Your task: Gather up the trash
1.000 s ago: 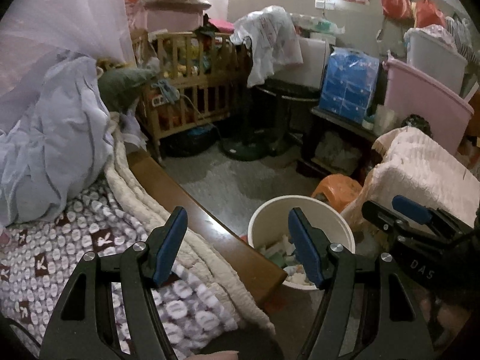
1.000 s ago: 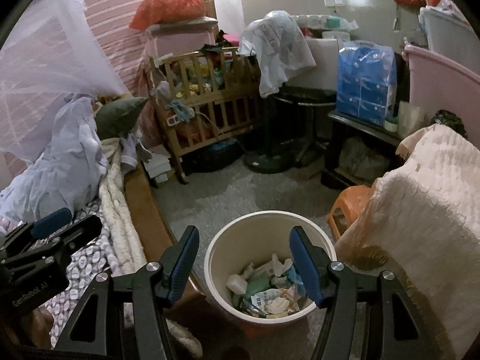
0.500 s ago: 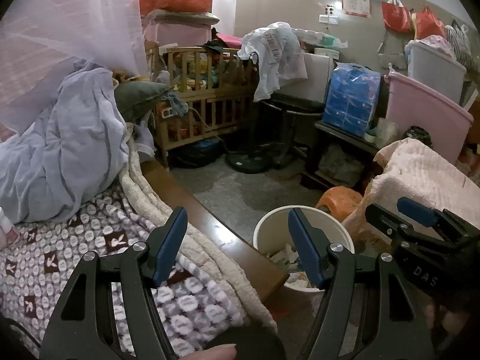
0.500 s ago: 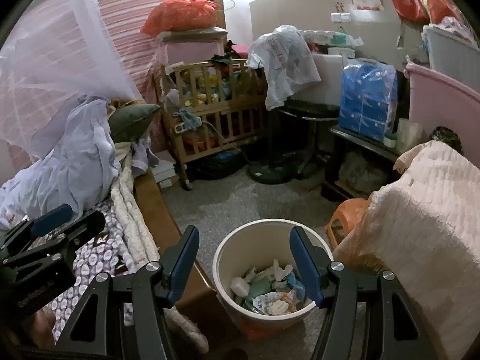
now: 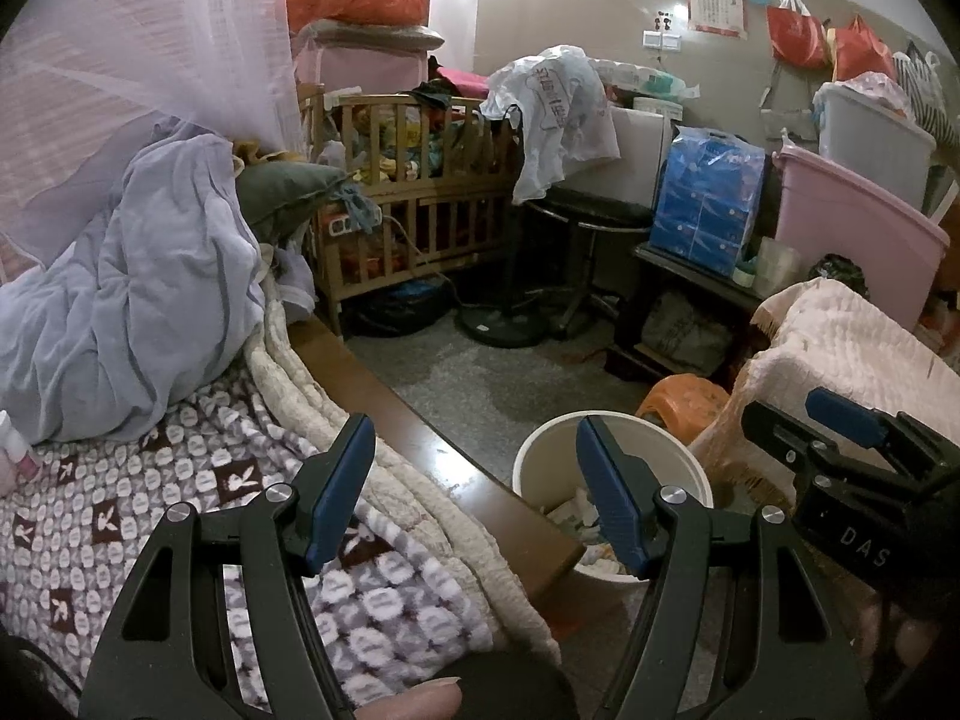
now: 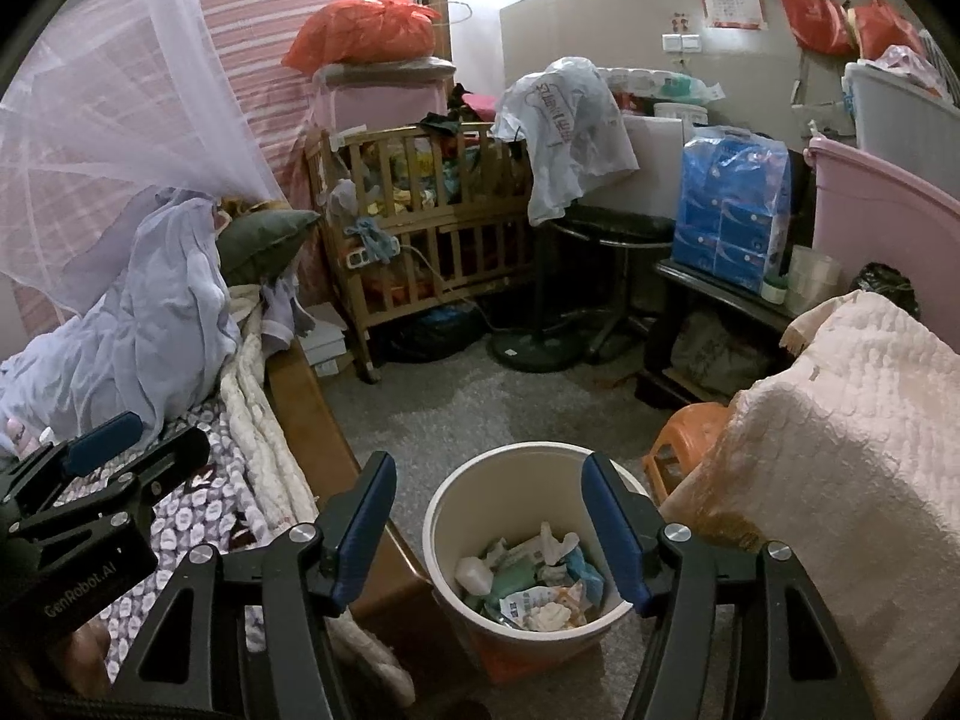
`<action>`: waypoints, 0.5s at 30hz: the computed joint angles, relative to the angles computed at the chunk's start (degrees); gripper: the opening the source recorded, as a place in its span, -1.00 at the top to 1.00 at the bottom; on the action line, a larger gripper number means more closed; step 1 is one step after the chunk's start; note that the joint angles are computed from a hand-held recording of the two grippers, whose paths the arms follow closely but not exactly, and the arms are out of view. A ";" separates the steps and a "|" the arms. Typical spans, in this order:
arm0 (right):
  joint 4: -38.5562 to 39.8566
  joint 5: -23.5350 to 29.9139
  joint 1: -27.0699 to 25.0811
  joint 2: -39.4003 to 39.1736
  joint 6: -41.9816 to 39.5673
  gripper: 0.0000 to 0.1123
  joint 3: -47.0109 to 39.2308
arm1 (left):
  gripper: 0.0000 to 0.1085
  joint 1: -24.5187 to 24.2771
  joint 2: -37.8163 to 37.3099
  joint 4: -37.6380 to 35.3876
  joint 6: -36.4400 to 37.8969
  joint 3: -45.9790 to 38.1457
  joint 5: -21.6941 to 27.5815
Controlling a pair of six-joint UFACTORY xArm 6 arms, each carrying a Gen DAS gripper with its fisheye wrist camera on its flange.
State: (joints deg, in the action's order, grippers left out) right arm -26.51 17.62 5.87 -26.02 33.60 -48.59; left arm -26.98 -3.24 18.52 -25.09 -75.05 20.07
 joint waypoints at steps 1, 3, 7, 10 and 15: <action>0.00 -0.03 -0.01 0.03 0.05 -0.11 -0.01 | -0.26 -0.09 0.13 0.25 -0.28 -0.21 0.14; 0.69 -0.13 -0.11 0.06 -0.57 -0.13 0.02 | -0.26 -0.07 0.08 0.04 -0.11 -0.08 0.13; 1.54 -0.42 -0.38 0.09 -1.46 -0.15 0.17 | -0.26 -0.14 0.11 0.52 -0.44 0.01 0.32; 1.84 -0.41 -0.41 0.27 -1.85 -0.15 -0.01 | -0.26 -0.07 0.12 -0.33 0.44 0.10 0.21; 2.43 -0.66 -1.12 -0.34 -2.05 -0.16 1.17 | -0.26 0.00 0.31 -0.28 0.64 0.23 -0.05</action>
